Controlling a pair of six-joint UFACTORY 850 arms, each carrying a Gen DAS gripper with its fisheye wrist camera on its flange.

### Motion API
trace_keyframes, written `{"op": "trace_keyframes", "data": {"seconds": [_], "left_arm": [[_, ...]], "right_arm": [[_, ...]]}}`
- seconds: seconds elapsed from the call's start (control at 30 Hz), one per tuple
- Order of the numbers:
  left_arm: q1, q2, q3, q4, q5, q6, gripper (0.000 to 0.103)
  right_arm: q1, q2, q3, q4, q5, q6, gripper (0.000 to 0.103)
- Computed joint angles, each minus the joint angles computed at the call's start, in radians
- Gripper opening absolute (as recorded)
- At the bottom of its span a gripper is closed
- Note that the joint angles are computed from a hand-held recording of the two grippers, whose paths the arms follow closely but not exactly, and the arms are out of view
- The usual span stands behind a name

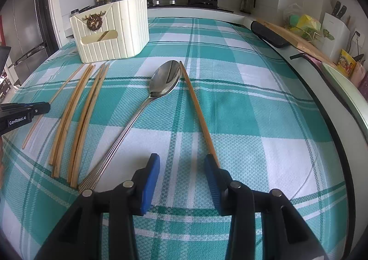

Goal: Organize utensils
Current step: 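Align the left tool over a single chopstick while the right tool realigns over the spoon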

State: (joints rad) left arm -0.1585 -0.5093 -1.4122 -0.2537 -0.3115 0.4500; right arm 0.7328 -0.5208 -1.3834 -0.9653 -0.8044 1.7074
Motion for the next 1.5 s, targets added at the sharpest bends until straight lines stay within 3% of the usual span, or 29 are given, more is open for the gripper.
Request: {"op": "trace_keyframes", "data": {"seconds": [0.13, 0.27, 0.33, 0.37, 0.4, 0.53, 0.6, 0.77, 0.97, 1.2, 1.27, 1.33, 1.43, 1.5], "left_arm": [[0.027, 0.058, 0.075, 0.033, 0.004, -0.067, 0.005], [0.055, 0.129, 0.165, -0.028, -0.003, 0.013, 0.008], [0.065, 0.14, 0.174, -0.098, -0.028, 0.09, 0.028], [0.076, 0.139, 0.169, -0.146, -0.048, 0.134, 0.05], [0.085, 0.135, 0.163, -0.199, -0.062, 0.176, 0.064], [0.105, 0.103, 0.116, -0.245, -0.101, 0.22, 0.065], [0.11, 0.086, 0.096, -0.232, -0.111, 0.208, 0.065], [0.122, 0.084, 0.099, -0.25, -0.096, 0.217, 0.065], [0.139, 0.094, 0.111, -0.294, -0.096, 0.24, 0.065], [0.14, 0.089, 0.108, -0.276, -0.093, 0.215, 0.065], [0.14, 0.09, 0.11, -0.273, -0.09, 0.215, 0.065], [0.14, 0.091, 0.111, -0.267, -0.087, 0.212, 0.065], [0.141, 0.088, 0.108, -0.259, -0.092, 0.206, 0.065], [0.141, 0.085, 0.102, -0.265, -0.1, 0.214, 0.065]], "right_arm": [[-0.002, 0.002, 0.003, -0.001, 0.006, 0.008, 0.042], [-0.002, 0.0, 0.001, 0.0, 0.003, 0.005, 0.042], [-0.001, -0.002, -0.002, 0.002, -0.003, 0.002, 0.042], [-0.001, -0.002, -0.003, 0.002, -0.003, 0.001, 0.042], [-0.001, -0.001, -0.001, 0.001, -0.002, 0.003, 0.042], [-0.002, 0.009, 0.008, 0.004, 0.006, 0.052, 0.048], [-0.011, 0.038, 0.039, -0.019, 0.081, 0.146, 0.048], [-0.055, 0.015, -0.014, 0.083, 0.188, 0.042, 0.048], [-0.121, 0.007, -0.016, 0.055, 0.322, 0.154, 0.048], [-0.145, -0.151, -0.249, 0.159, 0.231, -0.129, 0.057], [-0.147, -0.183, -0.294, 0.179, 0.244, -0.219, 0.057], [-0.15, -0.188, -0.3, 0.213, 0.315, -0.32, 0.057], [-0.128, -0.207, -0.332, 0.222, 0.24, -0.403, 0.055], [-0.117, -0.188, -0.305, 0.203, 0.228, -0.36, 0.055]]}}
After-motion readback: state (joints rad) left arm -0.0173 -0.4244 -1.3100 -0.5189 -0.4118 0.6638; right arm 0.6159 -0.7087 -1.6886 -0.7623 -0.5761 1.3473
